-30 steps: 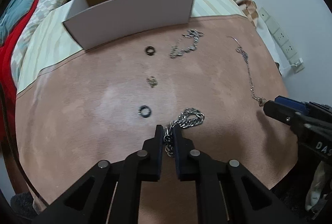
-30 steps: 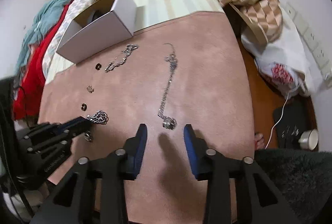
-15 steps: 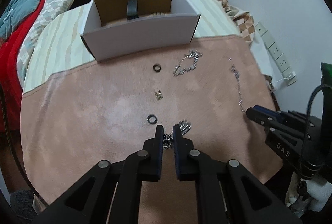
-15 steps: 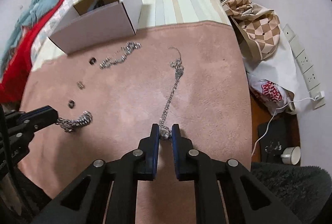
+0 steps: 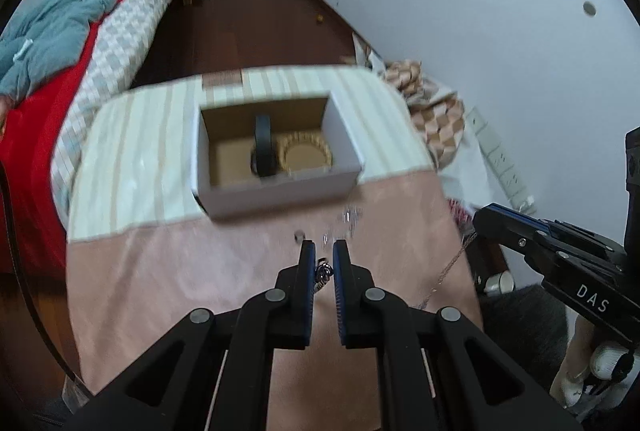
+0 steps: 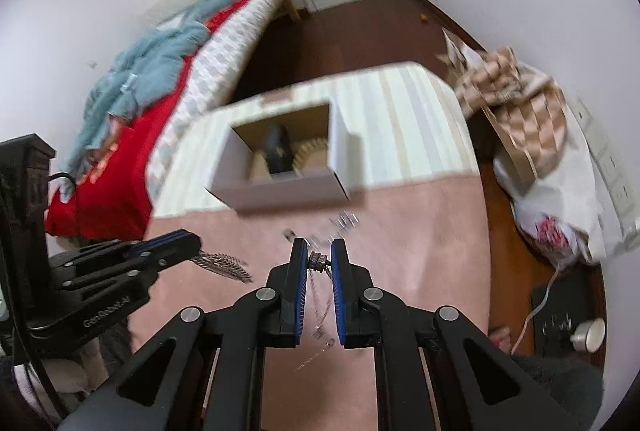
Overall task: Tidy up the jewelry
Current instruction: 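Lower both chains into the white box and open both tools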
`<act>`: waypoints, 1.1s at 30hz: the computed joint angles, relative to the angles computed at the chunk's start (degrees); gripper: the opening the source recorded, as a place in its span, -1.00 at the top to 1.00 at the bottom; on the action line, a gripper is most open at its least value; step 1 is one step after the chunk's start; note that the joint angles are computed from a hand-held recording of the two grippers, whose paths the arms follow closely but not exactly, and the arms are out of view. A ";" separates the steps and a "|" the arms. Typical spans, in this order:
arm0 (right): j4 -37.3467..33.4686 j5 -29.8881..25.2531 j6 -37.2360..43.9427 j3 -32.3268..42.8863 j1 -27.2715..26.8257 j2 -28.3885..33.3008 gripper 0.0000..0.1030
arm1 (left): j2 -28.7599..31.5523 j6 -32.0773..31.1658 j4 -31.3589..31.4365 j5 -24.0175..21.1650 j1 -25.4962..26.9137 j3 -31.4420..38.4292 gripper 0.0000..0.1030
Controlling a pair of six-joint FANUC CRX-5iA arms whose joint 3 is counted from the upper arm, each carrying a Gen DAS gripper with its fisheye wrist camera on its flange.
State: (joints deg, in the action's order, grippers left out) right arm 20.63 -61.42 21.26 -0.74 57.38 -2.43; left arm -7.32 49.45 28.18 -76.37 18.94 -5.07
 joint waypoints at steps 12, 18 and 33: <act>-4.78 -2.97 17.23 24.11 -8.13 13.48 0.76 | 12.33 3.94 2.70 1.03 -1.28 17.61 0.88; -12.11 -9.61 25.51 38.71 -12.74 24.74 0.76 | 21.08 7.95 -1.44 -0.34 -2.74 25.06 0.88; -19.64 -19.09 31.45 53.49 -16.71 40.50 0.76 | 34.65 14.35 -7.50 -7.15 -4.94 37.07 0.85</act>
State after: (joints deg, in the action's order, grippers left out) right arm 0.98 -80.51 52.72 52.75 40.67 38.07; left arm 27.34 63.79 20.69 -83.53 14.00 32.00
